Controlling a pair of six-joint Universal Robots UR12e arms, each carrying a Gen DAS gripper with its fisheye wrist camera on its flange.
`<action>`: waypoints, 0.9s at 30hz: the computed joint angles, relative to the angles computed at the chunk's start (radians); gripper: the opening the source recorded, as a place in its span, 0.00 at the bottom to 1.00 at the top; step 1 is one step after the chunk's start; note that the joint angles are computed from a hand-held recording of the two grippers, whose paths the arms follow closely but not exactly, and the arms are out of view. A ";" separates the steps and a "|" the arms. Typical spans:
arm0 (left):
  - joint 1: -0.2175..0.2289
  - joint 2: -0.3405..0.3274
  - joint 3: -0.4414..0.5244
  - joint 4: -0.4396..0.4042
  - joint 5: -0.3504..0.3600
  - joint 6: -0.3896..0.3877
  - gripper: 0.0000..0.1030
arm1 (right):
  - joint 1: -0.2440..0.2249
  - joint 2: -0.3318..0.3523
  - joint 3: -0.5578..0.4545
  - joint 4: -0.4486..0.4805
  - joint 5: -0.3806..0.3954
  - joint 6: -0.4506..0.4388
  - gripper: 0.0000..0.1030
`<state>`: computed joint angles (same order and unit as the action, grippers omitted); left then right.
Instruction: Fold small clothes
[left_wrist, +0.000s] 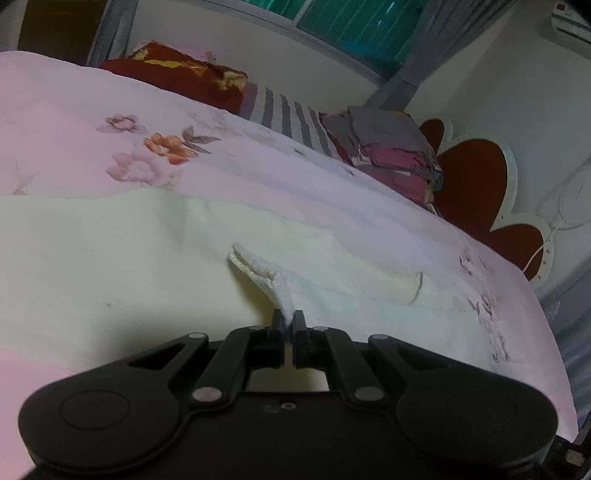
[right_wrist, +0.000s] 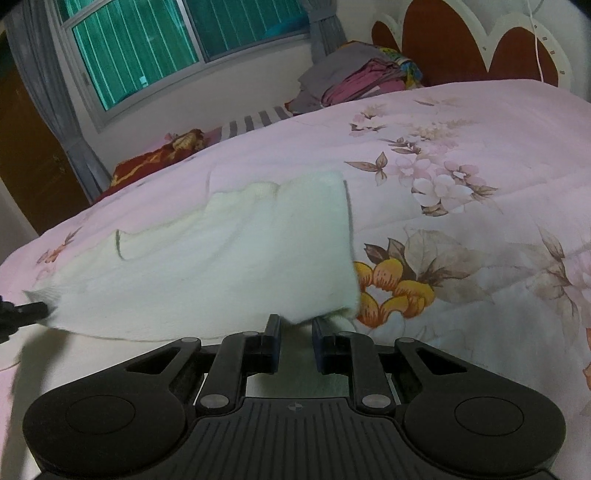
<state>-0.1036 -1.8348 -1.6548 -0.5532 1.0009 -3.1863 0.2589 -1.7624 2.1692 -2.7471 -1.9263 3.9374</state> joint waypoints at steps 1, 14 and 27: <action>0.004 0.000 0.002 -0.001 -0.003 -0.003 0.03 | 0.000 0.000 -0.001 0.002 0.000 -0.003 0.19; 0.005 -0.009 0.002 -0.010 0.013 0.038 0.03 | 0.025 -0.022 0.000 -0.013 -0.035 -0.053 0.19; -0.001 0.007 -0.012 0.019 0.118 0.045 0.50 | 0.011 0.011 -0.049 0.049 -0.109 -0.041 0.05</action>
<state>-0.1044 -1.8277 -1.6665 -0.5344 1.1189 -3.1411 0.2695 -1.7514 2.1199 -2.6985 -2.0357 3.8969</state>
